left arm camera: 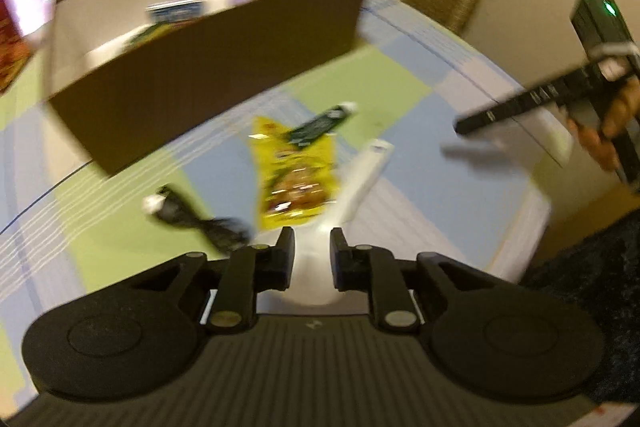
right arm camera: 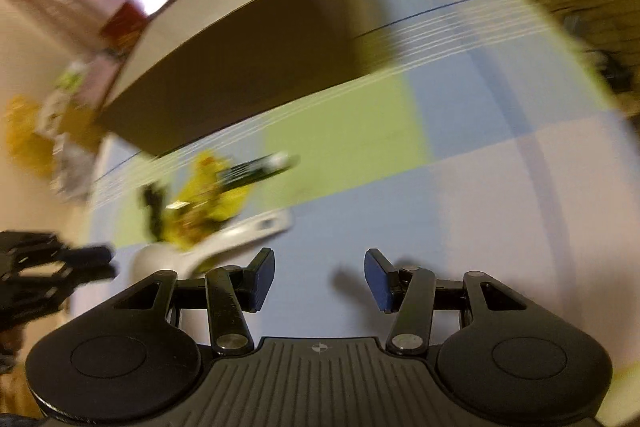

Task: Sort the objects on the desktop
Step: 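Grasp the white ladle handle with the right tool while the left tool grasps the black cable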

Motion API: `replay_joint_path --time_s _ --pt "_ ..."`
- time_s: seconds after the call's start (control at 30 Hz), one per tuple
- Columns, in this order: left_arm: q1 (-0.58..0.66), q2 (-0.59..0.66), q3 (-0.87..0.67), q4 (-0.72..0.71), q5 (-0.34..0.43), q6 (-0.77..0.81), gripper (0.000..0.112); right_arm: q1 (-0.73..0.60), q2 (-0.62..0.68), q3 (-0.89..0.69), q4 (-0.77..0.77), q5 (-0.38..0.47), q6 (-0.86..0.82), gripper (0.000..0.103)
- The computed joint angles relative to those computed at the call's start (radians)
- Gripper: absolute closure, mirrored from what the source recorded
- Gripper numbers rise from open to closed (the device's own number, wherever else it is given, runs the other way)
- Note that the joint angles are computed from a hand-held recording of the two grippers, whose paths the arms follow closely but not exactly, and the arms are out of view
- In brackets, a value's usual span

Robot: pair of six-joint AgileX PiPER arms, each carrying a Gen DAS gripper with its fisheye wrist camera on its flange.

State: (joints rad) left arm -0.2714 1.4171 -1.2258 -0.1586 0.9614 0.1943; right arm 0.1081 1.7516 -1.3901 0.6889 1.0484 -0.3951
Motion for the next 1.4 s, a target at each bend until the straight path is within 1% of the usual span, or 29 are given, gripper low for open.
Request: replay_joint_path --time_s 0.13,0.2,0.3,0.4,0.53,0.6,0.67,0.7,0.73,0.77,0.83,0.87,0.97,1.03,1.2,1.33,1.4 --pt "0.025 -0.057 0.059 0.095 -0.023 -0.172 0.093 0.062 0.055 -0.025 0.092 0.048 -0.088 0.056" --pt "0.047 -0.085 0.083 0.110 -0.021 -0.213 0.091 0.079 0.076 -0.024 0.137 0.063 -0.131 0.056" --pt "0.057 -0.116 0.120 0.128 -0.022 -0.264 0.090 0.093 0.127 -0.032 0.193 0.091 -0.149 0.056" --pt "0.079 -0.132 0.142 0.132 -0.024 -0.277 0.090 0.100 0.162 -0.028 0.245 0.083 -0.148 0.056" --pt "0.136 -0.154 0.163 0.120 -0.019 -0.266 0.089 0.100 0.186 -0.008 0.314 0.028 -0.128 0.058" --pt "0.164 -0.162 0.174 0.115 -0.014 -0.260 0.089 0.090 0.202 0.013 0.380 -0.001 -0.112 0.064" --pt "0.190 -0.167 0.181 0.107 -0.012 -0.251 0.089 0.075 0.213 0.048 0.460 -0.027 -0.108 0.072" --pt "0.203 -0.168 0.184 0.100 -0.011 -0.245 0.089 0.071 0.222 0.066 0.505 -0.040 -0.105 0.074" --pt "0.213 -0.168 0.185 0.094 -0.009 -0.239 0.089 0.064 0.230 0.086 0.553 -0.049 -0.103 0.078" --pt "0.219 -0.167 0.185 0.090 -0.008 -0.236 0.089 0.059 0.239 0.109 0.605 -0.061 -0.096 0.085" --pt "0.228 -0.158 0.180 0.082 -0.005 -0.222 0.089 0.054 0.258 0.133 0.673 -0.069 -0.089 0.094" --pt "0.228 -0.152 0.177 0.079 -0.005 -0.216 0.089 0.050 0.263 0.143 0.700 -0.067 -0.092 0.096" --pt "0.226 -0.134 0.166 0.059 -0.009 -0.191 0.089 0.042 0.259 0.146 0.707 -0.065 -0.089 0.098" --pt "0.218 -0.118 0.156 0.046 -0.014 -0.177 0.089 0.024 0.258 0.139 0.706 -0.048 -0.088 0.100" --pt "0.192 -0.060 0.125 -0.001 -0.037 -0.163 0.089 -0.042 0.196 0.160 0.684 -0.030 -0.122 0.102" --pt "0.162 0.010 0.093 -0.035 -0.081 -0.193 0.089 -0.123 0.122 0.222 0.656 -0.059 -0.123 0.102" --pt "0.152 0.048 0.074 -0.042 -0.100 -0.234 0.089 -0.178 0.091 0.259 0.661 -0.074 -0.130 0.102"
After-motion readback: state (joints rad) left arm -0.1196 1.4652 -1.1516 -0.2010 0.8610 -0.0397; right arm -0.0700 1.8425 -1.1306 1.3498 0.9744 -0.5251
